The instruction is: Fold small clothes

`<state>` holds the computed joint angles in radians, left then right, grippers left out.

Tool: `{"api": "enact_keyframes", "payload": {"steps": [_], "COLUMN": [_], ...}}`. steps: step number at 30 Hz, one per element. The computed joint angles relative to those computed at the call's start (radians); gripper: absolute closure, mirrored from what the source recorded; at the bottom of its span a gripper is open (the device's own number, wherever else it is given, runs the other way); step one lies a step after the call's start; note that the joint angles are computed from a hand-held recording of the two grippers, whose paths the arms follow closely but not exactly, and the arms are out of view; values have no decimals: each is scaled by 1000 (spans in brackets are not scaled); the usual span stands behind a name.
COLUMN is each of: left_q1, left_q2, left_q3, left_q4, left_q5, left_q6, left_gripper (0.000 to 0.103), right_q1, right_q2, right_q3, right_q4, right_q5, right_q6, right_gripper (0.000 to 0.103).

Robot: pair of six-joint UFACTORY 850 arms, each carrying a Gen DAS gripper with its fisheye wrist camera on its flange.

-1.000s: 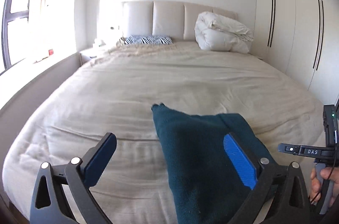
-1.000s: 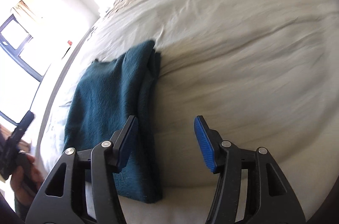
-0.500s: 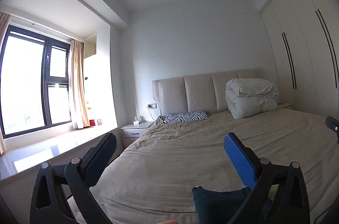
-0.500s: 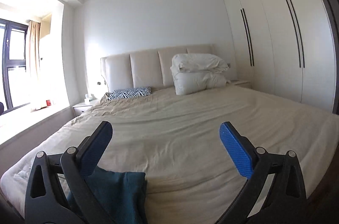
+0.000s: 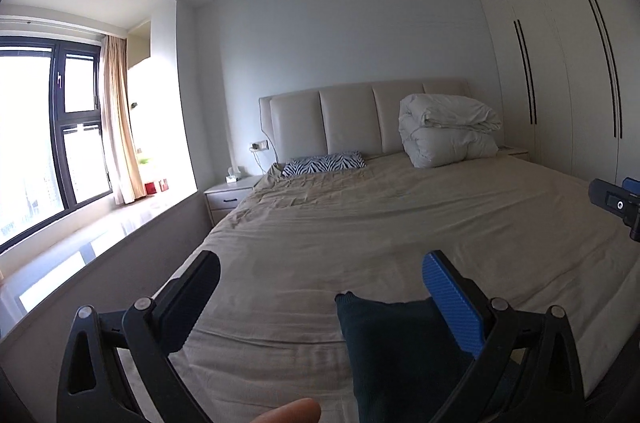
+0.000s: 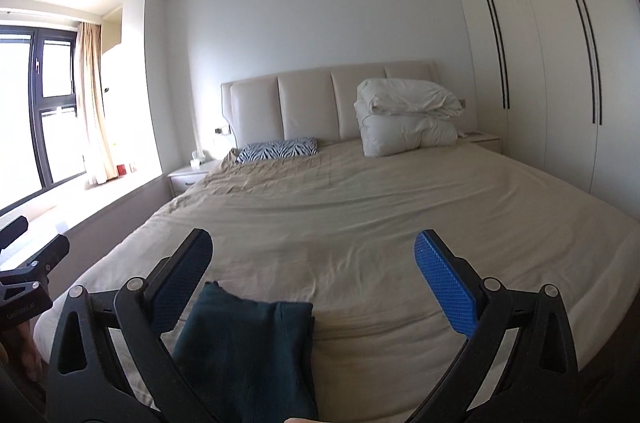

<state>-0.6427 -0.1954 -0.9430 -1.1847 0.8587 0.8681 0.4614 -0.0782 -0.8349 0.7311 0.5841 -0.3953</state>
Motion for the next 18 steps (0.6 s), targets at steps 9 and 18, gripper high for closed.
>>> {"api": "enact_keyframes", "payload": {"steps": [9,18], "left_q1": [51,93], "left_q2": [-116,-168], "left_q3": [-47,-64], "left_q4": [-281,-437], "left_q5": [-269,-366], "left_q6": [157,252], "left_gripper": [0,0], "right_q1": [10,20], "right_q2": [-190,-325], "right_q3": [-89,-153], "right_q4": [307,536], "right_q5": [-207,-287], "right_q6": [-243,-434], "right_gripper": [0,0]}}
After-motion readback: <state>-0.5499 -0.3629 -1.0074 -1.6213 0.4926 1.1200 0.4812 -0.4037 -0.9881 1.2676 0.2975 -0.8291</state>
